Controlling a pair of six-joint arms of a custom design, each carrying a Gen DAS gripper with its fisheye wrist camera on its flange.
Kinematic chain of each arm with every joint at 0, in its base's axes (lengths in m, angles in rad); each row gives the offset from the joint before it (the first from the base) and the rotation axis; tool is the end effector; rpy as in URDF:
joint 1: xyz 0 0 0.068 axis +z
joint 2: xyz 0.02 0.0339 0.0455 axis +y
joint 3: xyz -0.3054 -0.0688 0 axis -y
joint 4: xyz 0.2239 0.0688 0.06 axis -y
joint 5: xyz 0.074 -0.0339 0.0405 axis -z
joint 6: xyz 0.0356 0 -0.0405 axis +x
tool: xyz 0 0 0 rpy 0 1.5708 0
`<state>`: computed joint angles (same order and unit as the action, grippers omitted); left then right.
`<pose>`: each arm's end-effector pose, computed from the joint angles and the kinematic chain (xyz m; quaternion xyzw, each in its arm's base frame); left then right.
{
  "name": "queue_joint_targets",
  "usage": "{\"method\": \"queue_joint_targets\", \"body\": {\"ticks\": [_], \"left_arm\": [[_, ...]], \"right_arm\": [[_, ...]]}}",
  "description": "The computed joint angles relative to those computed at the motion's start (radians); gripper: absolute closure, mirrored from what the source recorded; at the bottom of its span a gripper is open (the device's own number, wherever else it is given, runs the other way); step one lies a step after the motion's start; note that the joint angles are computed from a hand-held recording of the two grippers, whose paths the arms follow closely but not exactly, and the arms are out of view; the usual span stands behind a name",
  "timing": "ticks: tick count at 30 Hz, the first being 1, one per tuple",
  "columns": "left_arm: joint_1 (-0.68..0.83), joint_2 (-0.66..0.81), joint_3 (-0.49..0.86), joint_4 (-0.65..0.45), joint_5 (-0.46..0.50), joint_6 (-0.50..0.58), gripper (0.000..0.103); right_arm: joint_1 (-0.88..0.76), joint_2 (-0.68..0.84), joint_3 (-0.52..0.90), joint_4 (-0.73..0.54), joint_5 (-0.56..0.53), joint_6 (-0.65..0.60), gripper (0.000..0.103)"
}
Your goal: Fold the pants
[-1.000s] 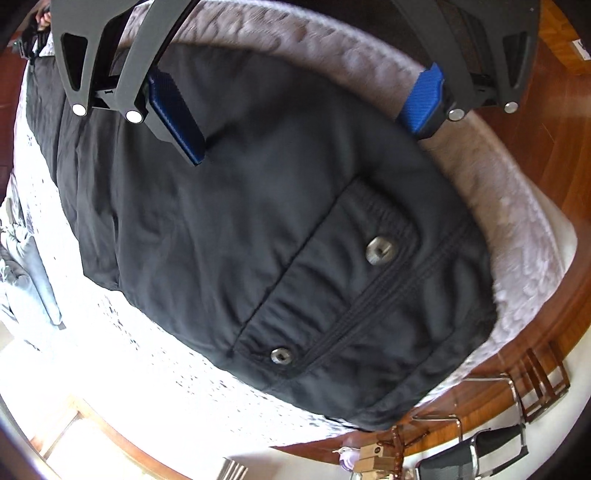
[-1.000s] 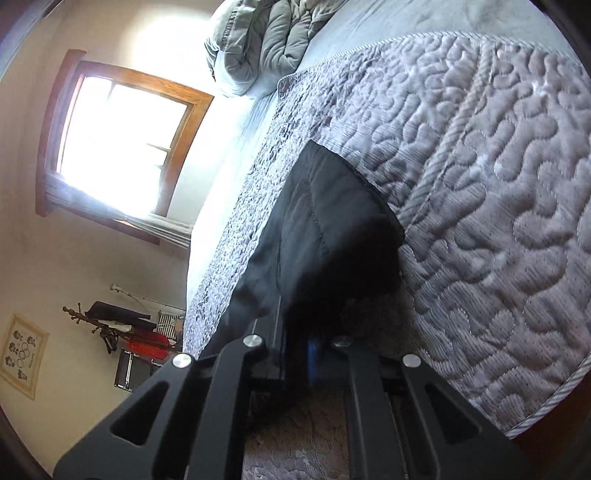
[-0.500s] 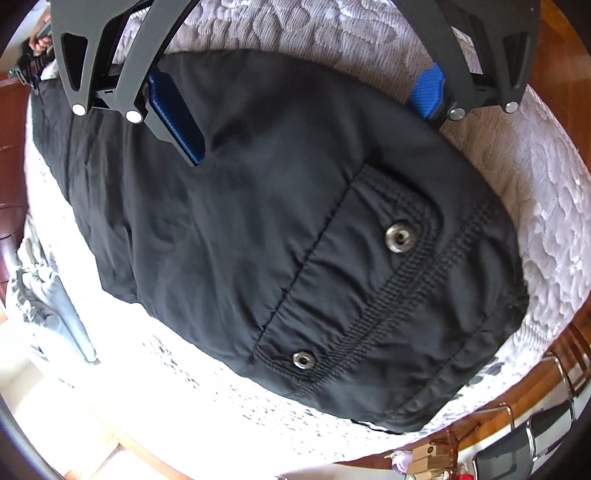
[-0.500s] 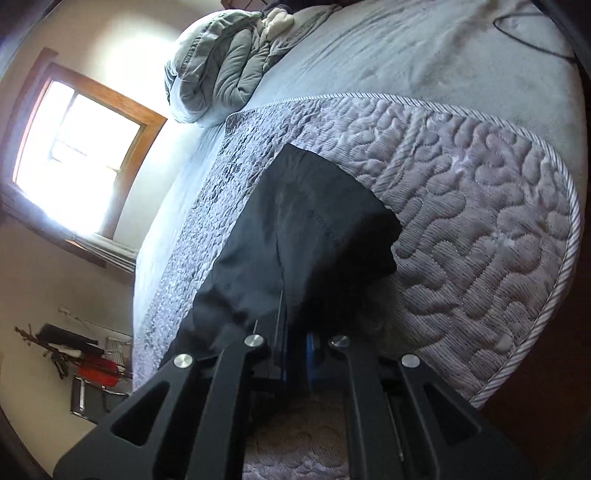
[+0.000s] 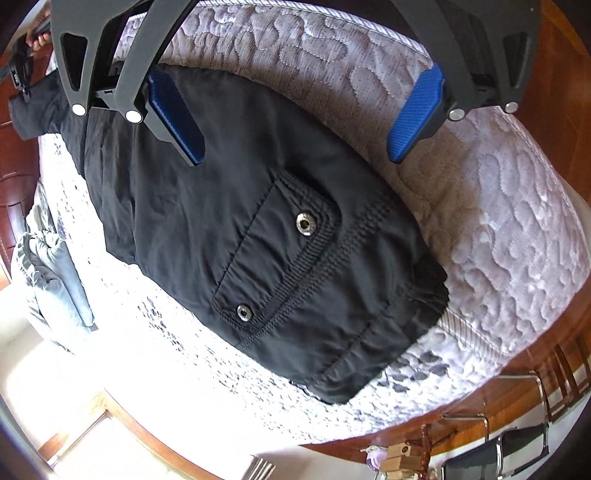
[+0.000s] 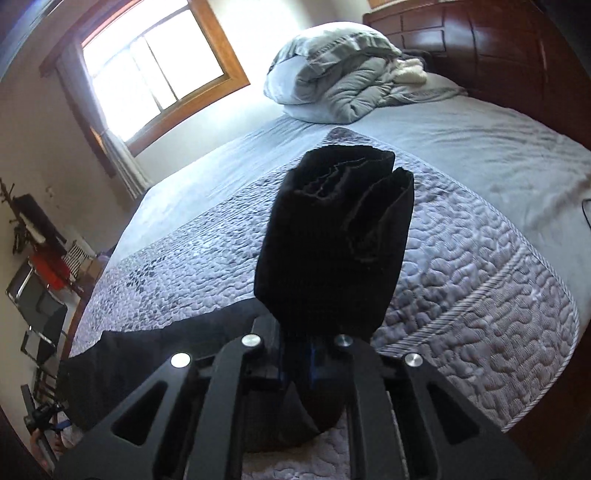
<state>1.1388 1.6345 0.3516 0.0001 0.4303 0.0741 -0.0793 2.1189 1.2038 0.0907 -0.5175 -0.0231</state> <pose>0.0934 0.1670 0.1187 -0.4643 0.8486 -0.0937 0.2356 0.4345 -0.0169 0.1562 -0.0680 0.9024 0.2199 0.3642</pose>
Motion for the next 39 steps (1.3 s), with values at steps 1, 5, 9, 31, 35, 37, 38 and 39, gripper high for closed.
{"method": "queue_joint_targets", "body": {"ticks": [1,5,9,31,35,37,38,39], "left_arm": [[-0.004,0.003,-0.011,0.011,0.002,-0.007,0.004],[0.012,0.009,-0.024,0.012,0.027,0.001,0.004],[0.031,0.008,-0.029,0.007,0.034,0.012,0.004],[0.063,0.073,-0.026,0.013,0.051,0.016,0.004],[0.072,0.077,-0.024,0.012,0.057,0.019,0.004],[0.080,0.081,-0.017,0.001,0.057,0.035,0.004],[0.075,0.081,-0.017,0.003,0.054,0.032,0.004],[0.070,0.082,-0.017,0.007,0.051,0.028,0.004]], "right_arm": [[0.024,-0.009,-0.002,-0.001,0.011,-0.014,0.095],[0.117,-0.062,-0.064,0.014,0.052,-0.112,0.095],[0.189,-0.078,-0.103,0.019,0.080,-0.168,0.094],[0.537,0.003,-0.220,0.039,0.259,-0.365,0.093],[0.565,0.010,-0.266,0.077,0.302,-0.415,0.093],[0.566,0.015,-0.280,0.091,0.305,-0.424,0.090],[0.563,0.022,-0.274,0.083,0.300,-0.421,0.088],[0.558,0.027,-0.268,0.071,0.292,-0.413,0.087]]}}
